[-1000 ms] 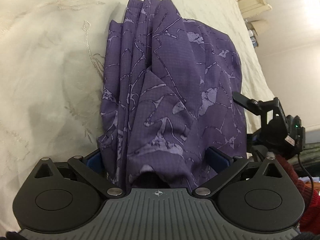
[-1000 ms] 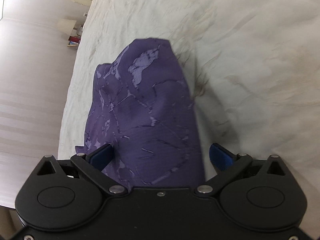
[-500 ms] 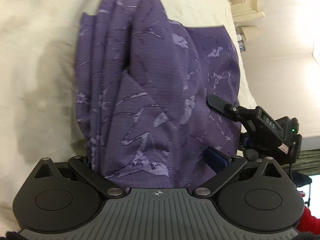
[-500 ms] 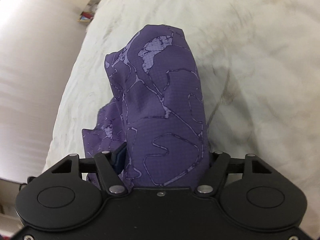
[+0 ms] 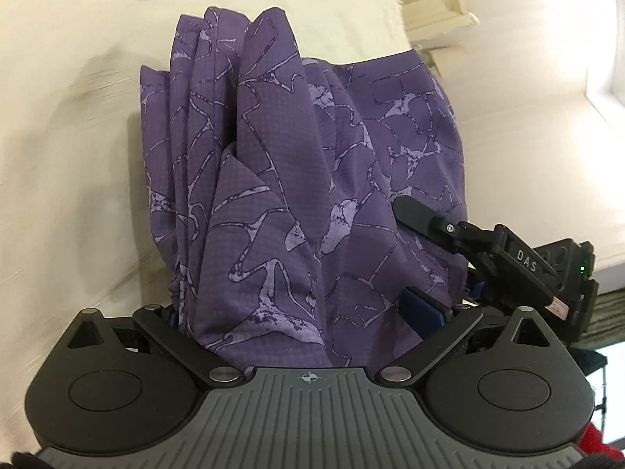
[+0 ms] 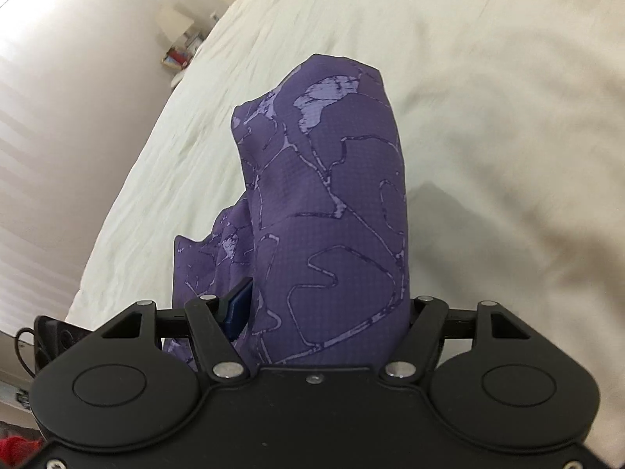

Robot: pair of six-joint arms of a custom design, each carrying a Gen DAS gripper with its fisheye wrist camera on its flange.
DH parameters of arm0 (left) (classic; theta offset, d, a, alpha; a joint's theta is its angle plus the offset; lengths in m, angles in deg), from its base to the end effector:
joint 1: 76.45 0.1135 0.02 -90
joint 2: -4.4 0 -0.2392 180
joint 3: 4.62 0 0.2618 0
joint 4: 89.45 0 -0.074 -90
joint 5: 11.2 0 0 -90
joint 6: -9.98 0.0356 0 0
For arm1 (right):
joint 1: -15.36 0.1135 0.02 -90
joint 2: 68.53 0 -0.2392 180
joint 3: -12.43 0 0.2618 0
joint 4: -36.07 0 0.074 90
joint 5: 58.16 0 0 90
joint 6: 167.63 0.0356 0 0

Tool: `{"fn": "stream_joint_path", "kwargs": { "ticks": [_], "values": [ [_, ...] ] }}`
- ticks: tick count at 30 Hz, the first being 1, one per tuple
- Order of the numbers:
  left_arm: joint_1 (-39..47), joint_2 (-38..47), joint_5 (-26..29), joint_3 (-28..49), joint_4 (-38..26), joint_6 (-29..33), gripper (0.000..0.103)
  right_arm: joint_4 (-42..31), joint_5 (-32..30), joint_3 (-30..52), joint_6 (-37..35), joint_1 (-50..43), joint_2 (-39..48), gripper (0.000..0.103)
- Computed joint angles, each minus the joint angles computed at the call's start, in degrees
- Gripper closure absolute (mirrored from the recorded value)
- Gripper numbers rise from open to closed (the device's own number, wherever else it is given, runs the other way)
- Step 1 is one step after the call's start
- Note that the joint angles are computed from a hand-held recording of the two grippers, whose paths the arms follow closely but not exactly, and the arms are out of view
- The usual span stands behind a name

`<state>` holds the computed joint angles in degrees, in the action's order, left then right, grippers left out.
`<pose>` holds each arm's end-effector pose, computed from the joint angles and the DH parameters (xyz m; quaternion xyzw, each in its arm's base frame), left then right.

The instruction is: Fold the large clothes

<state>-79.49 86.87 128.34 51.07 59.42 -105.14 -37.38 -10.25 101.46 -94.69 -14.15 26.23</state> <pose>0.2721 -0.0416 0.1504 -0.0534 0.8787 -0.4516 0.1455 0.2895 -0.1365 0.2271 0.0671 0.9273 0.2936 0.2221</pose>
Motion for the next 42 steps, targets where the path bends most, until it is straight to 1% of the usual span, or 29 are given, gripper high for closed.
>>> {"fn": "stream_joint_path", "kwargs": {
  "ticks": [1, 3, 5, 6, 7, 8, 9, 10, 12, 14, 15, 18, 19, 20, 22, 23, 24, 25, 26, 27, 28, 30, 32, 35, 38, 40, 42],
  "values": [
    [-3.0, 1.5, -1.9, 1.6, 3.2, -3.0, 0.002, -1.6, -0.3, 4.0, -1.9, -1.9, 3.0, 0.032],
    [-7.4, 4.8, -6.0, 5.0, 7.3, -7.1, 0.002, -4.1, -0.9, 10.9, -5.0, -5.0, 8.2, 0.03],
    [-10.7, 7.6, -12.5, 7.8, 8.4, -10.0, 0.002, -4.6, 0.1, 15.5, -6.1, -6.8, 11.8, 0.022],
    [-12.0, 8.4, -16.2, 8.5, 8.6, -11.3, 0.003, -3.9, 2.0, 17.0, -6.0, -7.1, 13.2, 0.013],
    [-12.9, 8.9, -20.3, 9.4, 7.4, -12.1, 0.004, -2.2, 5.1, 17.6, -5.8, -7.3, 13.9, 0.01],
    [-13.9, 8.9, -24.4, 9.7, 6.1, -13.2, 0.004, -0.4, 8.4, 16.8, -5.5, -7.1, 13.7, 0.01],
    [-14.4, 8.3, -27.1, 9.6, 5.0, -13.9, 0.004, 0.8, 12.0, 16.6, -5.0, -7.0, 13.9, 0.01],
    [-14.7, 7.4, -29.2, 9.3, 3.8, -14.4, 0.004, 1.4, 13.7, 16.5, -4.9, -8.0, 14.2, 0.01],
    [-15.3, 4.6, -31.1, 8.0, 2.4, -13.9, 0.004, 2.2, 10.7, 15.2, -4.7, -11.7, 13.4, 0.01],
    [-17.4, 1.5, -36.1, 8.6, -1.6, -11.4, 0.004, 3.7, 9.1, 12.1, -5.4, -14.4, 10.4, 0.008],
    [-17.8, -0.2, -37.4, 8.7, -2.9, -9.8, 0.004, 4.7, 8.4, 10.4, -6.0, -15.4, 8.6, 0.006],
    [-21.9, -1.8, -42.3, 11.2, -3.4, -8.0, 0.004, 5.2, 5.7, 8.8, -9.3, -18.5, 6.5, 0.004],
    [-23.3, -1.7, -43.4, 12.2, -3.1, -7.0, 0.004, 5.1, 5.8, 9.8, -9.6, -18.5, 7.3, 0.004],
    [-24.9, -1.2, -44.8, 13.5, -2.9, -5.9, 0.004, 5.2, 6.1, 10.5, -10.4, -18.6, 8.2, 0.004],
    [-27.9, -1.7, -47.9, 14.3, -2.7, -4.1, 0.004, 6.8, 7.9, 8.1, -10.9, -17.6, 6.7, 0.004],
    [-29.1, -1.2, -49.2, 15.1, -2.6, -4.1, 0.004, 6.9, 9.4, 9.0, -9.6, -15.7, 6.9, 0.004],
    [-30.2, -0.8, -50.1, 15.2, -2.0, -4.6, 0.004, 7.1, 10.4, 7.7, -10.5, -15.4, 6.1, 0.004],
    [-31.1, -0.9, -51.0, 15.3, -1.8, -5.4, 0.004, 7.8, 11.9, 5.2, -11.6, -14.5, 4.8, 0.004],
    [-31.9, -1.0, -51.8, 15.5, -1.8, -6.0, 0.004, 7.6, 13.5, 4.8, -13.3, -13.6, 5.6, 0.004],
    [-32.7, -2.5, -52.7, 15.5, -3.3, -6.2, 0.004, 6.9, 14.9, 3.0, -16.0, -12.4, 5.0, 0.001],
    [-33.6, -3.6, -53.9, 15.6, -4.7, -6.3, 0.004, 6.9, 15.0, 1.1, -18.2, -11.6, 4.2, 0.001],
    [-35.7, -4.9, -56.8, 16.0, -6.2, -6.1, 0.004, 6.5, 13.9, -2.5, -22.1, -10.9, 0.9, 0.001],
    [-37.8, -5.9, -59.8, 16.5, -7.3, -5.9, 0.003, 7.6, 14.4, -5.8, -23.3, -10.8, -3.6, 0.001],
    [-40.0, -7.5, -63.8, 18.9, -12.5, -5.2, 0.003, 4.6, 10.0, -6.7, -23.9, -14.3, -7.4, 0.001],
    [-42.1, -10.3, -67.8, 20.2, -16.0, -4.1, 0.003, 1.8, 7.7, -7.0, -24.9, -17.6, -11.5, 0.001],
    [-44.5, -10.6, -72.5, 22.3, -19.2, -3.3, 0.003, 1.1, 7.6, -7.6, -24.1, -19.3, -15.1, 0.001],
    [-47.4, -9.9, -77.9, 25.3, -23.6, -3.8, 0.003, -1.1, 7.5, -6.5, -23.5, -20.4, -17.0, 0.001]
  ]
}}
